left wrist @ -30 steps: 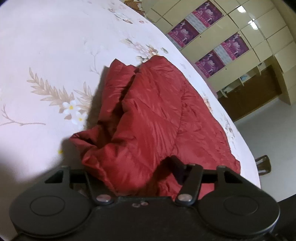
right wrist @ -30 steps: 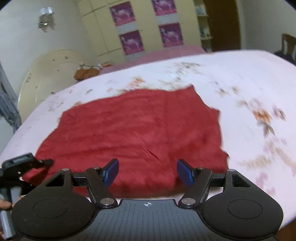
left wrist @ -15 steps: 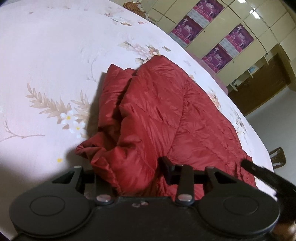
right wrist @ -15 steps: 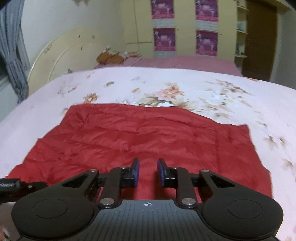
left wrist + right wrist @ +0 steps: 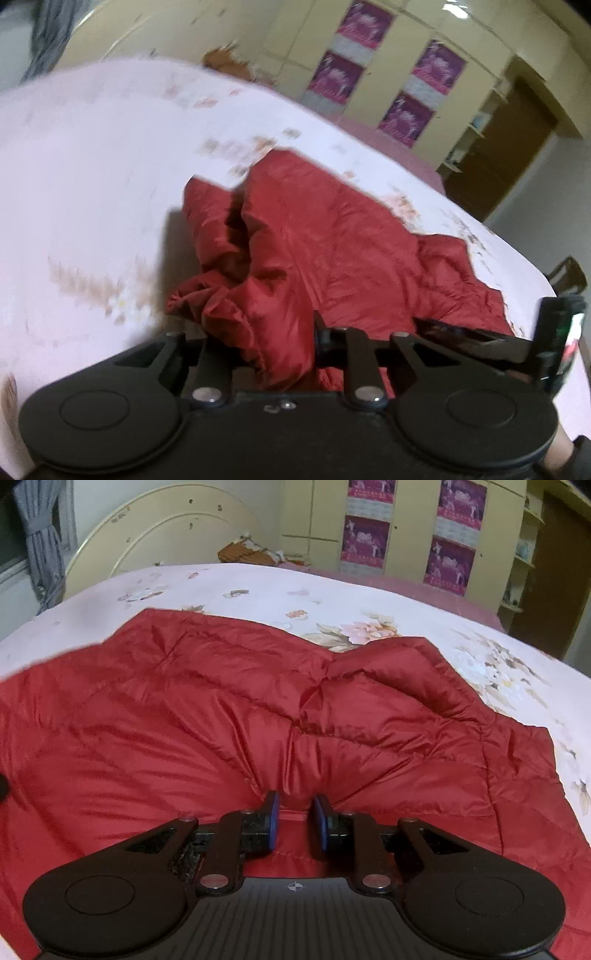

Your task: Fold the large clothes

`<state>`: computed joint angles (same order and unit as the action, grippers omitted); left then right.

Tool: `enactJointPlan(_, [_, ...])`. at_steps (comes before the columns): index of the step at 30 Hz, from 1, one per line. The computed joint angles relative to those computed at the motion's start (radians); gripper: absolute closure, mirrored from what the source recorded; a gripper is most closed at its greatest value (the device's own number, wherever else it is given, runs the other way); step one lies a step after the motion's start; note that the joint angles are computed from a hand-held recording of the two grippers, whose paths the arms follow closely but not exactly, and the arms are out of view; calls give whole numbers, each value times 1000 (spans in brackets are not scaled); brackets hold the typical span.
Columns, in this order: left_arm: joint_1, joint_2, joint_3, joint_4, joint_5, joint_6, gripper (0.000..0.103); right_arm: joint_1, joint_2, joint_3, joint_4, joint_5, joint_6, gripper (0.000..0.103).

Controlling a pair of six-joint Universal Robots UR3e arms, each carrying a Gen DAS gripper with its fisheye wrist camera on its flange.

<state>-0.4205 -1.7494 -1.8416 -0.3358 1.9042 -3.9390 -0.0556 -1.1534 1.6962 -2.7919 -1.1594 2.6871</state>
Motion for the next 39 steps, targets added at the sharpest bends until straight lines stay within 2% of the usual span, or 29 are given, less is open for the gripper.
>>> enactJointPlan(4, [-50,-29,109,-25,53,111,82,-10,13,28,-59,17,9,82])
enactJointPlan(6, [-54,-36,144,-43,57,141,82,-11,-17,-18,41,6,10,82])
enactJointPlan(8, [-57,-34,152,-51,58,150,82,-71,-115,42,74,93,28,82])
enactJointPlan(13, [-78,-39,154,-36,72,188,82,-145,-315,186,257,189,-84,82])
enactJointPlan(18, [-114,-107,251,-22,64,320,82,-106,-322,293,146,128,-59,82])
enactJointPlan(24, [-162,-292,543,-73,-36,533,82,-167,-288,354,67,222,17,82])
enactJointPlan(27, [-191,-391,697,-122,-83,609,82,-297,-429,439,118,293,48,82])
enactJointPlan(30, [-217,-509,864,-185,-147,664,82,-461,-611,526,217,317,-23,82])
enactJointPlan(35, [-251,-752,1191,-333,-253,688,82,-718,-838,608,389,282,-141,81])
enactJointPlan(39, [-285,-911,1434,-449,-257,712,79,-884,-931,620,528,276,-234,81])
